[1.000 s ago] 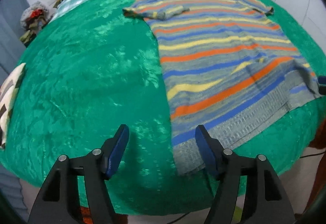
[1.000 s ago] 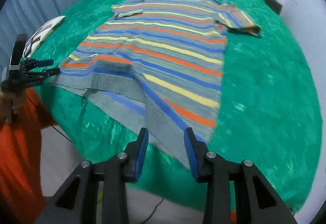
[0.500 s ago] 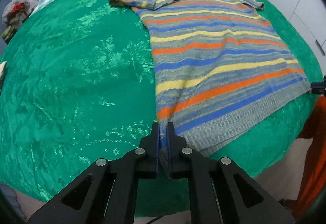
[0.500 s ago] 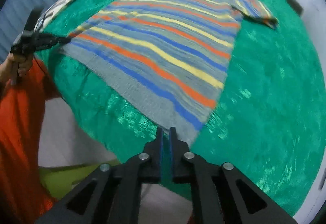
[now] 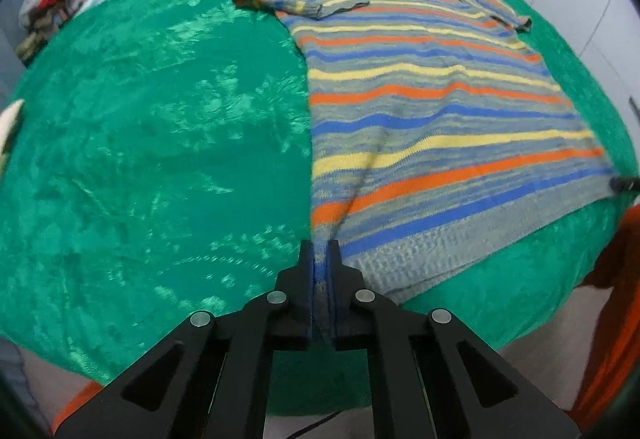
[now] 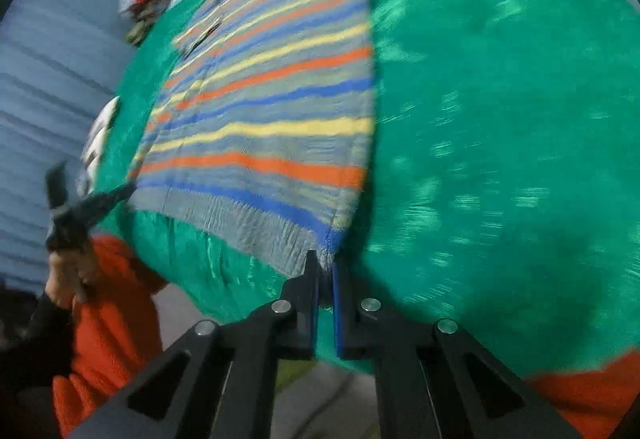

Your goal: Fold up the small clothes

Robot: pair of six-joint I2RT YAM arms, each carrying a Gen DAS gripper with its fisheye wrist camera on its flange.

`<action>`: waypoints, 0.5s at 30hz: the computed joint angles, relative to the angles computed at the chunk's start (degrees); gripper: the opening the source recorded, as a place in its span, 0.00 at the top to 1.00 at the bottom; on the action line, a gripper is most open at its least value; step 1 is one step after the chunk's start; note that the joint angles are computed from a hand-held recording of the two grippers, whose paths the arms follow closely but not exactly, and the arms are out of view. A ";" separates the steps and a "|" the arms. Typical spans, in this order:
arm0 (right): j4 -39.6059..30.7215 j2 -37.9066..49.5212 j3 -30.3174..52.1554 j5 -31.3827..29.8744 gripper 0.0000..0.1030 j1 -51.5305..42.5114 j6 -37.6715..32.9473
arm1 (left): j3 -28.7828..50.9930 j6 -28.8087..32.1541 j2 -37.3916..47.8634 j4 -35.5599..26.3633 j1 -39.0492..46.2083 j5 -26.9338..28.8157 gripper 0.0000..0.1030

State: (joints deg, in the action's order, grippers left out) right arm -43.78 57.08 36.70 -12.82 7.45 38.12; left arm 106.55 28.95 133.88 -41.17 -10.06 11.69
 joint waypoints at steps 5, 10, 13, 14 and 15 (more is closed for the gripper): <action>0.29 4.15 -1.75 2.34 0.96 -2.18 -0.65 | -4.37 1.07 -0.55 5.58 -2.48 -5.51 0.97; -0.71 6.13 0.75 7.49 0.89 3.04 0.16 | -12.88 2.16 -5.49 13.15 -3.68 -9.93 0.78; -8.33 3.59 4.61 6.32 0.62 1.43 -3.82 | -17.55 0.80 -10.74 16.89 -2.48 -12.63 0.20; -13.39 2.61 7.50 8.94 0.61 0.65 -6.52 | -19.02 0.14 -12.48 18.54 -1.61 -12.00 0.16; -19.17 3.01 12.28 13.76 0.61 0.30 -10.08 | -19.60 -0.83 -13.98 19.19 -0.47 -10.98 0.16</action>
